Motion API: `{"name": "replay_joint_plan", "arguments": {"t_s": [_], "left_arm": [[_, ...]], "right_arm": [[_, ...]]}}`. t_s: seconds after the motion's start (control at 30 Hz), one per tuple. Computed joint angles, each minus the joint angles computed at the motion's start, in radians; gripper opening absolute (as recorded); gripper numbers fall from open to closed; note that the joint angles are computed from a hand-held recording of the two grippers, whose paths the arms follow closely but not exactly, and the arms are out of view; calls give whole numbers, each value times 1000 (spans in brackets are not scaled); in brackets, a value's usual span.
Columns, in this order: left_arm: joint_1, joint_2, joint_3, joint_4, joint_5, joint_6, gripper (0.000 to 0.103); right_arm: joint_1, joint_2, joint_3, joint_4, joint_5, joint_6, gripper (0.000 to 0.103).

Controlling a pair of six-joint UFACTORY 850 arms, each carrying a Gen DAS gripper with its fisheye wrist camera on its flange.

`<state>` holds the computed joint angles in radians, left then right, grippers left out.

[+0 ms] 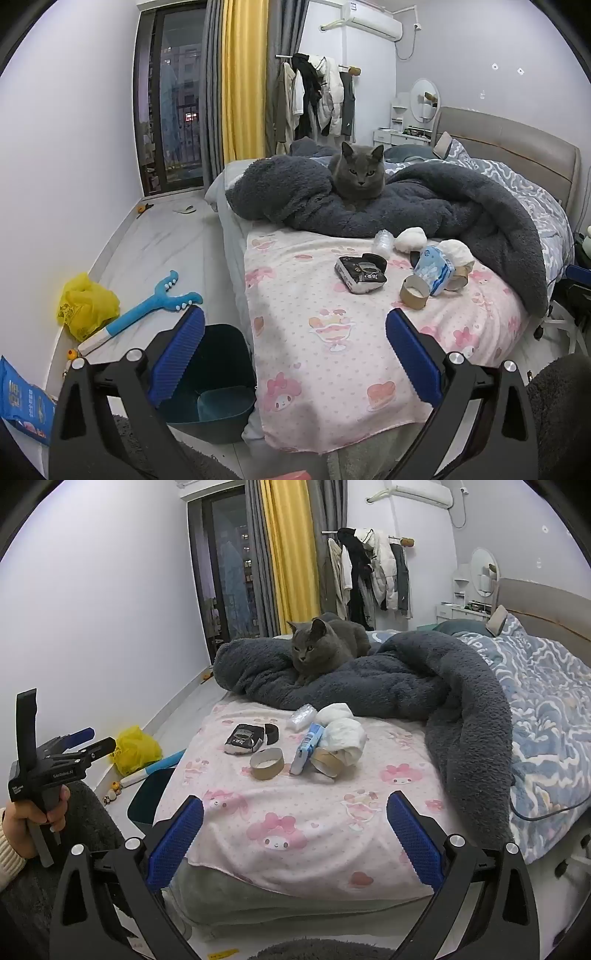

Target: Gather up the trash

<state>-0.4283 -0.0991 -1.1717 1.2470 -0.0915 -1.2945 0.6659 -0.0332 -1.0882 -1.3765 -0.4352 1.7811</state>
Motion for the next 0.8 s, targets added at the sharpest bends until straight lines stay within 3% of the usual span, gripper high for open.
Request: {"name": "replay_joint_plan", "arguments": {"t_s": [0.8], "left_arm": [[0, 0, 0, 5, 1, -6, 100]], "right_arm": [[-4, 1, 2, -13, 15, 26, 100]]}}
